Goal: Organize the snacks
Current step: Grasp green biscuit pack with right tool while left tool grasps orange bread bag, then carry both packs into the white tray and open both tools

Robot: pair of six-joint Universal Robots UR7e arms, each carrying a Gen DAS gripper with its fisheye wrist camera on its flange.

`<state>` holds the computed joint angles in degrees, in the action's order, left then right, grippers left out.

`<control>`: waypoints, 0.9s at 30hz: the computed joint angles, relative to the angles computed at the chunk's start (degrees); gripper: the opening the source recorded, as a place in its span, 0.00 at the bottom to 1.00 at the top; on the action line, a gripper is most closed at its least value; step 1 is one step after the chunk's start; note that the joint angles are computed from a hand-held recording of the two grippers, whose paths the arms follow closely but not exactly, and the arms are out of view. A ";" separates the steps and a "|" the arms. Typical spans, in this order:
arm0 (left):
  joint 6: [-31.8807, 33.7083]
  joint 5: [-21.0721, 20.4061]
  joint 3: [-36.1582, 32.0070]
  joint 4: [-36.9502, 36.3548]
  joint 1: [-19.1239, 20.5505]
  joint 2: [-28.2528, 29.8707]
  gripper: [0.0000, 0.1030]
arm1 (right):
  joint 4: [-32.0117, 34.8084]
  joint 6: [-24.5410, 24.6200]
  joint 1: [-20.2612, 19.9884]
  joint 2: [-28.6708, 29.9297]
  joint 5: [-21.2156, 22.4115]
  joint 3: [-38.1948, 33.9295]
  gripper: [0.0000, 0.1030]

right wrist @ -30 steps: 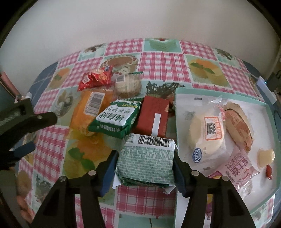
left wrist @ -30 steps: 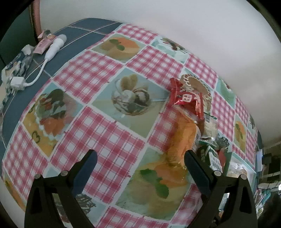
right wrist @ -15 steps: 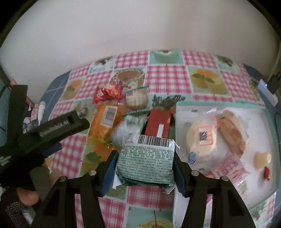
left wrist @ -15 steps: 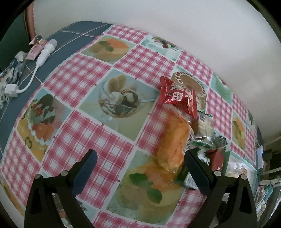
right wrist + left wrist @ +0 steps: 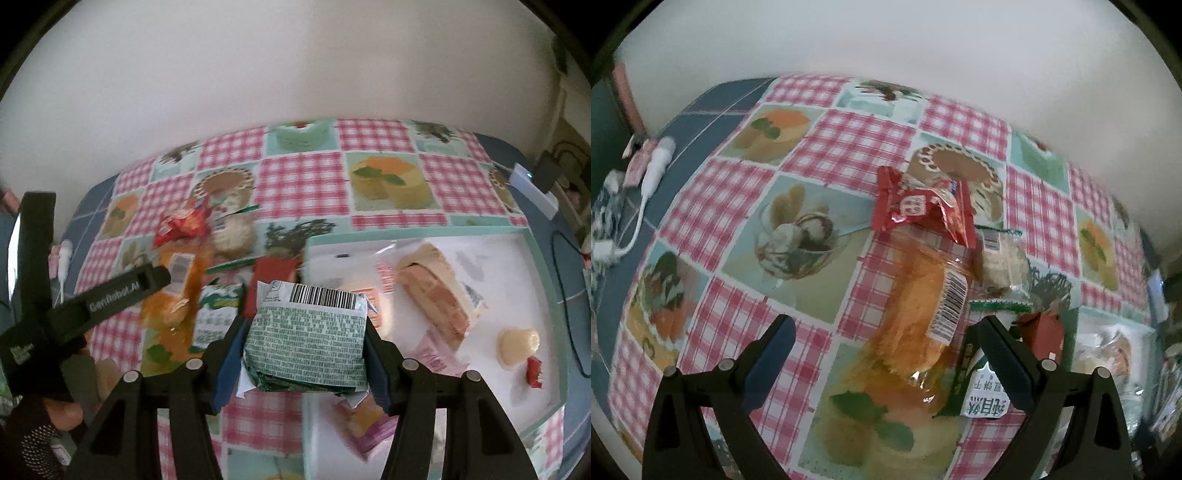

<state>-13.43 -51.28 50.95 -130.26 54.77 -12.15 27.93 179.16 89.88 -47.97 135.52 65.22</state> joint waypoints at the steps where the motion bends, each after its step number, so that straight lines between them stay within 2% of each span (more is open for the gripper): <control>1: 0.61 0.76 -0.81 0.62 -0.20 0.67 0.96 | 0.18 0.82 -0.38 -0.53 -0.25 0.29 0.60; 6: 1.17 1.94 -2.39 2.64 -0.49 2.22 0.95 | 0.43 2.20 -1.30 -1.84 -0.93 1.03 0.60; 8: 0.77 2.13 -2.84 3.50 -0.49 2.70 0.86 | 0.53 2.48 -1.52 -2.12 -1.48 1.19 0.60; 9: 0.68 2.31 -3.11 3.93 -0.48 2.94 0.77 | 0.60 2.55 -1.55 -2.16 -1.56 1.18 0.60; 10: 0.37 2.74 -3.51 4.85 -0.50 3.31 0.73 | 0.65 2.56 -1.56 -2.16 -1.62 1.17 0.60; 12: -0.03 2.98 -3.54 5.52 -0.49 3.48 0.71 | 0.67 2.58 -1.56 -2.19 -1.79 1.20 0.60; 16: -0.44 2.77 -2.89 5.20 -0.60 3.11 0.50 | 0.34 2.48 -1.55 -2.53 -2.02 1.59 0.60; 22: -1.46 3.04 -1.35 5.48 -1.23 1.76 0.41 | 0.30 2.65 -1.52 -2.72 -2.14 1.74 0.60; 27: -2.55 3.82 -0.54 5.46 -1.78 1.06 0.40 | 0.04 2.65 -1.41 -3.22 -2.41 2.19 0.60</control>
